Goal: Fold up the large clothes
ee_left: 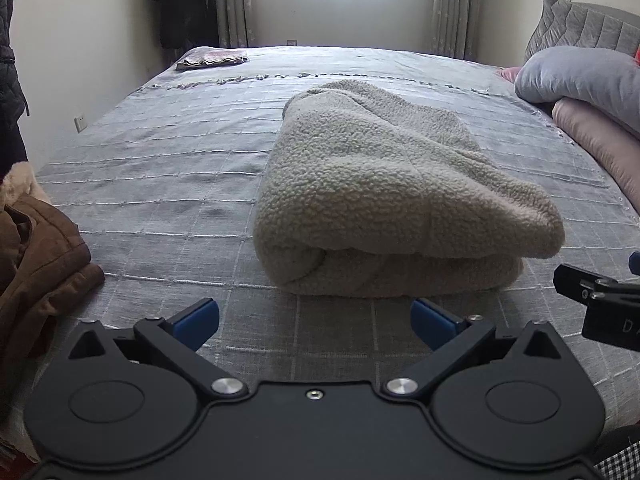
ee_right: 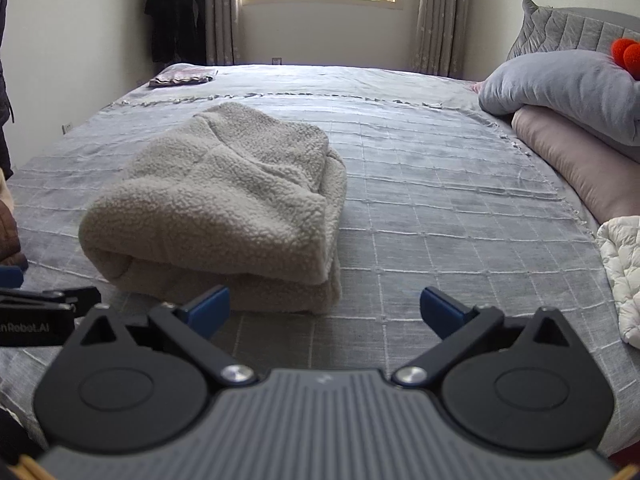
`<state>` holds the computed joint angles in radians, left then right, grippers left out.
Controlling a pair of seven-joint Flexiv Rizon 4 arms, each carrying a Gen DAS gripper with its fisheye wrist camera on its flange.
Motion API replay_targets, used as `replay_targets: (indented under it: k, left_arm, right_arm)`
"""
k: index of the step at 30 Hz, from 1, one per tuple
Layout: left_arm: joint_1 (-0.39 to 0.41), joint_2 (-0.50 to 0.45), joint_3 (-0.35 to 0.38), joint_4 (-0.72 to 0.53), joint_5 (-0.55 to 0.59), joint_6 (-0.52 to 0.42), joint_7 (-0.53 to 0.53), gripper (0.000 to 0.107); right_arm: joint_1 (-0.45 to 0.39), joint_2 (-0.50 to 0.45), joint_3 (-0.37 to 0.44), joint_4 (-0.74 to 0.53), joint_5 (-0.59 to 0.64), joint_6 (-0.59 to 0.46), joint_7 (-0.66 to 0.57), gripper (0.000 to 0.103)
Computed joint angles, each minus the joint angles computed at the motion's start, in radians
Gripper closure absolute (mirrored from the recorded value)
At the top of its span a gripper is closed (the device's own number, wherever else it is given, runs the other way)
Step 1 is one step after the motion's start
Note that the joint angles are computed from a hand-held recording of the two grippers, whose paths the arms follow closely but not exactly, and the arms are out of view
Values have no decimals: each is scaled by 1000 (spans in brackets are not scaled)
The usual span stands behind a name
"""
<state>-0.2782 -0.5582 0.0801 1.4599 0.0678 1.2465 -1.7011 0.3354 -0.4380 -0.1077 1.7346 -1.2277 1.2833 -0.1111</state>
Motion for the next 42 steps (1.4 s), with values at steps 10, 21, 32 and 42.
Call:
replay_targets:
  k: [10, 21, 32, 42]
  left_arm:
    - [4, 2, -10, 7, -14, -4, 0, 4]
    - [7, 0, -17, 5, -17, -13, 11, 4]
    - [9, -2, -20, 7, -23, -11, 22, 4]
    - [11, -5, -24, 7, -35, -14, 30, 4]
  right_arm:
    - [12, -27, 4, -14, 70, 0, -71, 0]
    - [31, -29, -11, -11, 107, 7, -103, 0]
    - [42, -34, -22, -12, 129, 17, -123, 0]
    - [44, -39, -19, -16, 146, 13, -133, 0]
